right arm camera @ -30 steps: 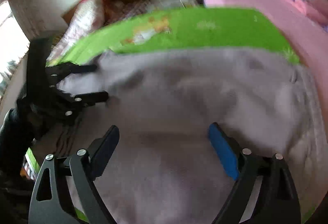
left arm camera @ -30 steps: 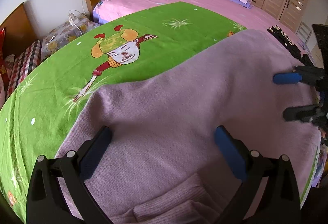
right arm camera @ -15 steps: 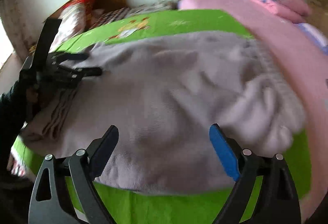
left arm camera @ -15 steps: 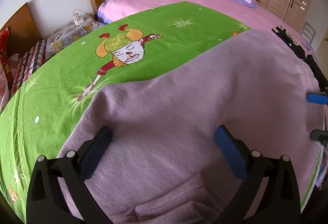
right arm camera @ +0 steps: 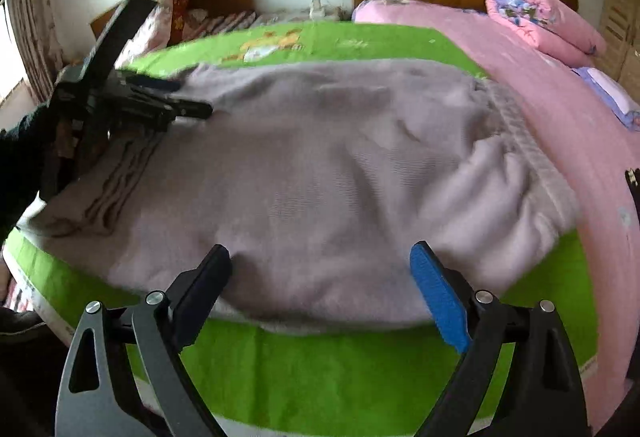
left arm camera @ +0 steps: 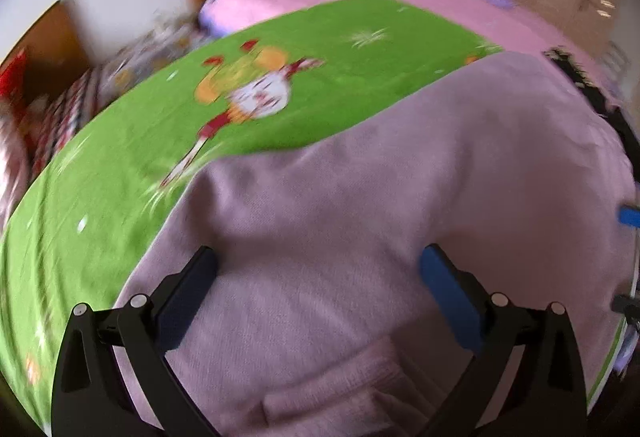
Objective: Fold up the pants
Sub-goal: 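Press down on the folded sweatpants bundle with the open right gripper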
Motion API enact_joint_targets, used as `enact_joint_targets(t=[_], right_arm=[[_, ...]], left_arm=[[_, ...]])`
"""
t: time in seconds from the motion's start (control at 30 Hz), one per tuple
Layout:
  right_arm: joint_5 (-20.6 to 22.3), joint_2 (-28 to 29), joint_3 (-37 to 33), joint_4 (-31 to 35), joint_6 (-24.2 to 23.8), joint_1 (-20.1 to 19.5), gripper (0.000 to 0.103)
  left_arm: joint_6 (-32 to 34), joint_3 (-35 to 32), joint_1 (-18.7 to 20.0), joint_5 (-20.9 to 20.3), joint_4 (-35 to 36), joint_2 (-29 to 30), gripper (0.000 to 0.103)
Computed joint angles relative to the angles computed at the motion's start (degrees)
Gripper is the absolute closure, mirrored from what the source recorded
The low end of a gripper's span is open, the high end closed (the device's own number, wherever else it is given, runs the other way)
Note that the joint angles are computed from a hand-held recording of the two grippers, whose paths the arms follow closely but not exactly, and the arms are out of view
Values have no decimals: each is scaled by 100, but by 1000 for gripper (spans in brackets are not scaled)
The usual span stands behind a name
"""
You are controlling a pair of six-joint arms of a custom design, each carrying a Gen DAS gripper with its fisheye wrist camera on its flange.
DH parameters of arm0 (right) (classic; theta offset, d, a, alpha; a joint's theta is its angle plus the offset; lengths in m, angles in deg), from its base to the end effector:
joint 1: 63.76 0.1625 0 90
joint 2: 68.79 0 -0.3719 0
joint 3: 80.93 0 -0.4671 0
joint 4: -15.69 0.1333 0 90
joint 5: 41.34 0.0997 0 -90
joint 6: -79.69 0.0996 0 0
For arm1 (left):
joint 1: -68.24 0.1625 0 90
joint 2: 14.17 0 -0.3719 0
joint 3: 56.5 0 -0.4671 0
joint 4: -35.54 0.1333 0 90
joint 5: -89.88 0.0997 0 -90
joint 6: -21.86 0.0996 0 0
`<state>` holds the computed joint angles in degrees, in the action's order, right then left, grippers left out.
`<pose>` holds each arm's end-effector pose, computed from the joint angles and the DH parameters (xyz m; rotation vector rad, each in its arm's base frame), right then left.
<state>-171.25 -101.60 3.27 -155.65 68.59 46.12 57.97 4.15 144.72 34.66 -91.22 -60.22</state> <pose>0.3130 -0.6616 -0.0174 0.4161 -2.3734 0.7063 -0.0100 -0.8547 0.2743 0.8945 2.2935 -0.3211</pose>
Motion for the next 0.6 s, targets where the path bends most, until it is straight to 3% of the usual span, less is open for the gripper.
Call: enact_joint_targets(t=[0.07,0.17,0.23,0.3,0.37,0.47,0.6], right_arm=[[357,-304,407,-457,169,-73,15],[685,-723,924,-1144,761,-260,15],[780,-940,1134,-1326,1382,-421,15],[1030,-1068,1276,-1468,1669,-548,15],[1124,-1149,1317,-1374,2016,-656,15],[1232,-1260,1331,-890,2615,-796,14],[1284,-1153,1144,-848,2457,-840,14]], left_arm=[[-316,198,-191,-68,101,-162,2],[102,572,-414,-928,-27,-356,2],[306,621,-510,-1112,-98,-217,2],[197,473,-494,-1181,27,8,2],[-20,294,-421,-1102,209,255,2],[222,514,-350,-1247,-228,197,1],[174,469,-339,-1292,-217,221,1]])
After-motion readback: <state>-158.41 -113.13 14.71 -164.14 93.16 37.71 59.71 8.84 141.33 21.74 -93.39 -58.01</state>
